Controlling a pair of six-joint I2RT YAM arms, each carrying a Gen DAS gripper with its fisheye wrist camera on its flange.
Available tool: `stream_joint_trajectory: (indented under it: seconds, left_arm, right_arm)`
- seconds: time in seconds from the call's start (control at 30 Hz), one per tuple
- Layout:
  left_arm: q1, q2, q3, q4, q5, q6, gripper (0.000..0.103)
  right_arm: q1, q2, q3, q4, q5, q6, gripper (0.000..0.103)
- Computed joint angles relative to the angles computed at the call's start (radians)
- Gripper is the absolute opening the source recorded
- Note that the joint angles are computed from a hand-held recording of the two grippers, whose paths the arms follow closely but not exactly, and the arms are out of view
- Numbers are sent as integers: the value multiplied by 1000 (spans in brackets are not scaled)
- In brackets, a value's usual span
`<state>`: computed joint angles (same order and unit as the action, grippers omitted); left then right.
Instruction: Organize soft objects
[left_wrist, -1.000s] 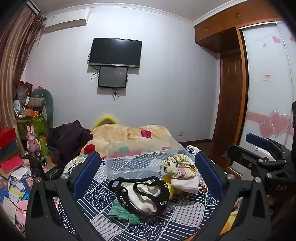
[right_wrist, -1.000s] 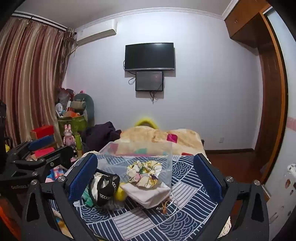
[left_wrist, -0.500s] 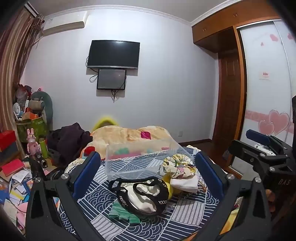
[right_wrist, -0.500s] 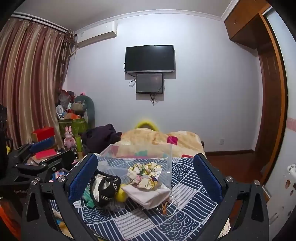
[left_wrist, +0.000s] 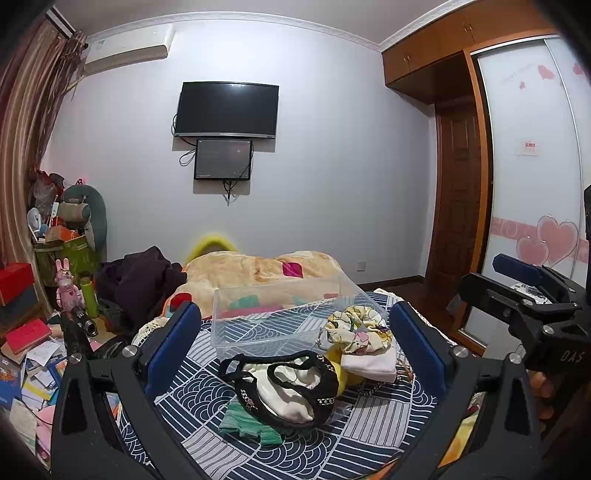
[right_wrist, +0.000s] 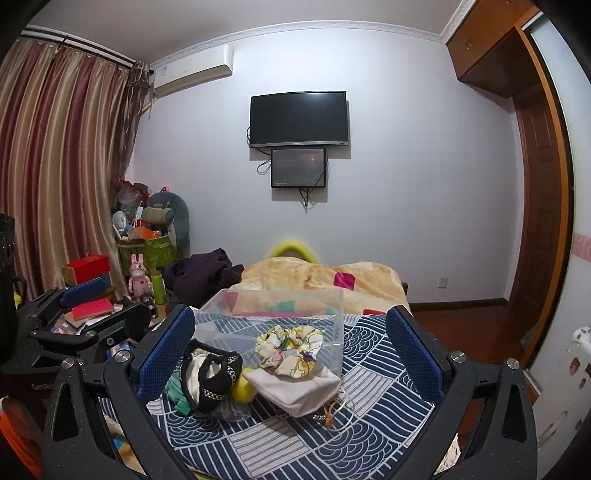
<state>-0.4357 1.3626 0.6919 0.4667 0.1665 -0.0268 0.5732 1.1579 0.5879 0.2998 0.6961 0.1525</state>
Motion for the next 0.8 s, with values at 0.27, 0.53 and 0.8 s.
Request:
stream_joint_trajectory:
  seconds: [0.27, 0.53, 0.8]
  left_arm:
    - [0, -8, -7, 2, 2, 3, 103]
    - [-3, -1, 1, -2, 0, -3, 103]
    - [-3, 4, 0, 4, 2, -3, 103]
  right_arm:
    - [9, -5, -5, 9, 8, -2, 103]
    - [-2, 10, -7, 22, -6, 2, 103]
    - [-1, 13, -13, 34, -7, 3, 103]
